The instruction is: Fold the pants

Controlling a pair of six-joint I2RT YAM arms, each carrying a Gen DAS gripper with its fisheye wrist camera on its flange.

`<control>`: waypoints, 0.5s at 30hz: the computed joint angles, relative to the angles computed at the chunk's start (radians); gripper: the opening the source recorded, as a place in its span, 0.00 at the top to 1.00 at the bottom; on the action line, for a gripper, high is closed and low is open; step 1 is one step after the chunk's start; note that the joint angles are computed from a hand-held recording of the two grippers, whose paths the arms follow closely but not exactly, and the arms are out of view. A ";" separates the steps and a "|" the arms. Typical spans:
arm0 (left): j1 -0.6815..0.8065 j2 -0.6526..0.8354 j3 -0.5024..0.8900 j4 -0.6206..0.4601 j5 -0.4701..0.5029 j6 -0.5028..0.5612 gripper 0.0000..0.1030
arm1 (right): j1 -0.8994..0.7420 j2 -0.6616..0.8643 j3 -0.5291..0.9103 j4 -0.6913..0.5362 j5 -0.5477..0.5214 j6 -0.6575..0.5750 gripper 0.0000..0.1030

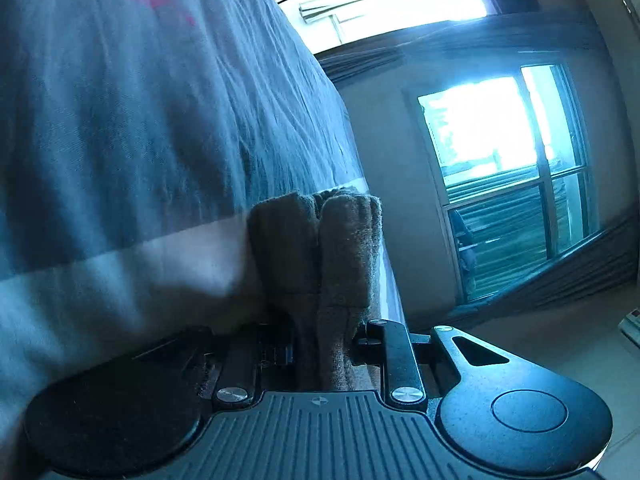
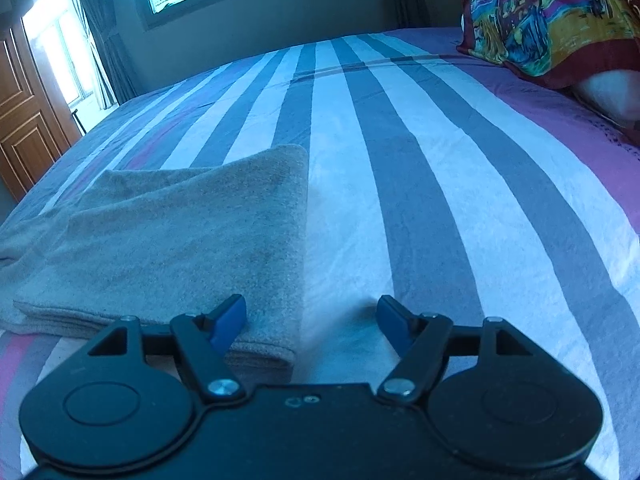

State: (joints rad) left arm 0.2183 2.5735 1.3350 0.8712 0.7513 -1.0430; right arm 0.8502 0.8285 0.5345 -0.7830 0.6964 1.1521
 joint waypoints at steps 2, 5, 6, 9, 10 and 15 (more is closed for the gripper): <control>-0.006 0.002 0.012 -0.009 -0.007 0.010 0.78 | 0.047 0.001 0.022 -0.049 0.045 0.040 0.35; 0.016 -0.037 -0.050 -0.012 0.006 0.052 0.77 | 0.120 0.066 0.059 -0.110 0.127 0.089 0.38; 0.011 -0.046 -0.048 -0.033 -0.004 0.066 0.78 | 0.055 0.088 0.055 -0.085 0.048 0.045 0.35; -0.003 -0.117 -0.062 -0.126 -0.027 0.124 0.78 | 0.028 0.015 0.022 -0.049 0.043 0.053 0.36; -0.003 -0.139 -0.068 -0.143 -0.027 0.146 0.78 | 0.055 -0.017 0.015 -0.058 0.076 0.089 0.36; -0.019 -0.300 -0.133 -0.178 -0.030 0.252 0.81 | 0.205 -0.104 0.015 -0.256 0.221 0.311 0.36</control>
State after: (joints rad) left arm 0.1996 2.2734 1.2018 0.6933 0.7218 -0.7910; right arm 1.0551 0.7248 0.5497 -1.0391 0.9175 1.4635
